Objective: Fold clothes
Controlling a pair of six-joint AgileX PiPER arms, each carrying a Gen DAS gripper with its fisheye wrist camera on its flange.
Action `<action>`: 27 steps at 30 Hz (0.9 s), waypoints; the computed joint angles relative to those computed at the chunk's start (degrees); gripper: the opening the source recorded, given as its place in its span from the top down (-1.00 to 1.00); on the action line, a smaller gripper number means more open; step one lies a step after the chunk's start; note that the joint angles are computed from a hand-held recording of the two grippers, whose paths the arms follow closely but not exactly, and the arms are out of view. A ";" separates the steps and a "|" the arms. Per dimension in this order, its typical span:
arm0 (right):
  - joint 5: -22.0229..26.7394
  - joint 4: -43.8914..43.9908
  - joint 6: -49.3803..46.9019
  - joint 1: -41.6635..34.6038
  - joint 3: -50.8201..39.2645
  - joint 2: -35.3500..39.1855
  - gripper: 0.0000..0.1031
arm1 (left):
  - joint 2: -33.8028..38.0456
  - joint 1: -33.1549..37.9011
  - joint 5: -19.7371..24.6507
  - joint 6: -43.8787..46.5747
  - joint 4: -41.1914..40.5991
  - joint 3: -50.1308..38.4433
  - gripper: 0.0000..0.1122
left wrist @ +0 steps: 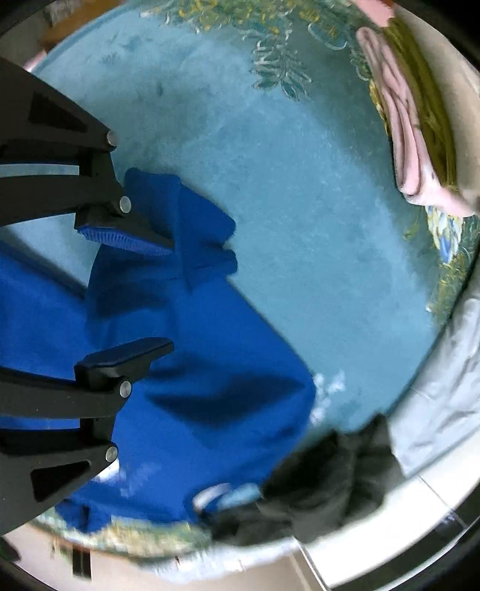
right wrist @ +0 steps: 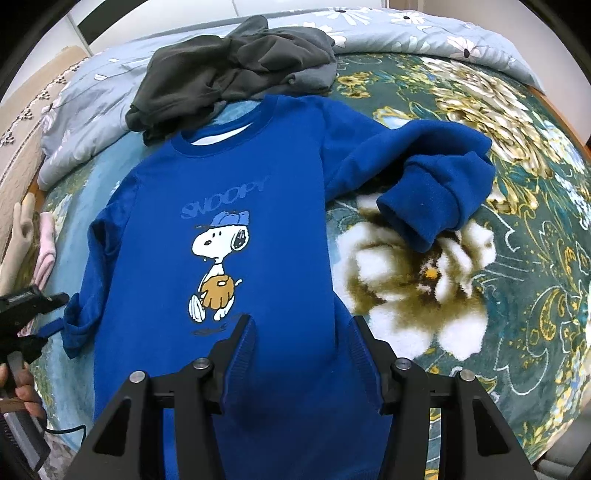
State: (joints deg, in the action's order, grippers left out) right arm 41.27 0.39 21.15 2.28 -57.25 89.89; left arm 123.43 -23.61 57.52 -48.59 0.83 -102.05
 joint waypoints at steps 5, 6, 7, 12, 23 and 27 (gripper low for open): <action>-0.25 0.44 -0.74 0.19 0.52 0.39 -0.09 | 4.75 -1.42 8.72 -1.30 3.28 -6.89 0.28; -0.31 0.58 -0.87 0.11 0.61 0.46 -0.09 | 4.74 -1.66 9.29 -1.71 4.18 -7.04 0.48; -0.36 0.78 -0.98 -0.06 0.66 0.53 -0.09 | 4.40 -1.61 9.06 -1.67 4.39 -6.48 0.60; -0.48 1.32 -1.52 -0.31 0.52 0.74 -0.09 | 1.24 -0.63 5.45 0.01 4.71 -2.32 0.85; -1.29 2.41 -2.70 -2.58 -0.47 1.12 -0.09 | -14.10 7.63 -15.26 3.32 15.66 5.44 0.86; -1.47 2.91 -2.27 -3.81 -1.05 1.67 -0.09 | -18.24 12.50 -26.81 4.63 12.71 13.32 0.86</action>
